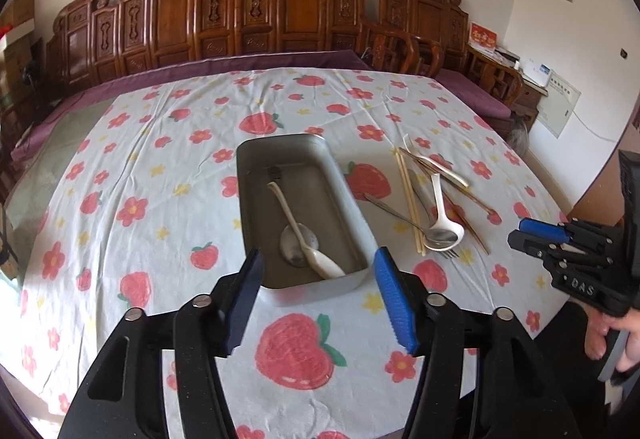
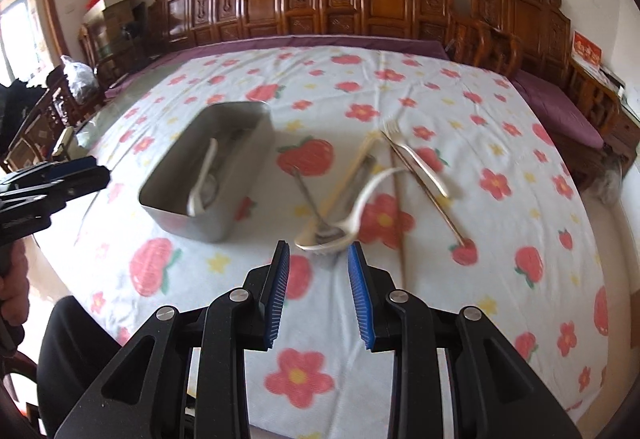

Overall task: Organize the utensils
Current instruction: 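Grasp another white plastic spoon with the right tool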

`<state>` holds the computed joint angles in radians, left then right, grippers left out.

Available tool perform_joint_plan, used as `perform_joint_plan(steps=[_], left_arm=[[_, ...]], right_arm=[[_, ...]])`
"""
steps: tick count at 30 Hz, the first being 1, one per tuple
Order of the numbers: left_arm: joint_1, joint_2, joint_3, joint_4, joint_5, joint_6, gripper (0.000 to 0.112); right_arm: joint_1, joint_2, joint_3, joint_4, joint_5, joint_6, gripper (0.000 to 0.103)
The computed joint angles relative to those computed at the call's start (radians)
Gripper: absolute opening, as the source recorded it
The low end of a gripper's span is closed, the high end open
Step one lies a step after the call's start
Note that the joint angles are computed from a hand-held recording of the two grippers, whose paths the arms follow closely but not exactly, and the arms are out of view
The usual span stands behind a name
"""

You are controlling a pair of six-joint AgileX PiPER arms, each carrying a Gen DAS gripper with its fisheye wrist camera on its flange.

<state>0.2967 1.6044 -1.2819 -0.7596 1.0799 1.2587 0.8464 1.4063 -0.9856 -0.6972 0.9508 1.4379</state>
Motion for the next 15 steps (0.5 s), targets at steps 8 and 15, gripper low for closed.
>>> perform_joint_plan(steps=[8,15], left_arm=[[-0.031,-0.041,0.090,-0.003,-0.033,0.038,0.074],[-0.077,-0.074,0.163,0.004,-0.080,0.041,0.075]], right_arm=[[-0.166,0.040,0.055,0.060,-0.165,-0.133,0.033],[-0.352,0.164,0.064,0.164,-0.388,-0.264,0.032]])
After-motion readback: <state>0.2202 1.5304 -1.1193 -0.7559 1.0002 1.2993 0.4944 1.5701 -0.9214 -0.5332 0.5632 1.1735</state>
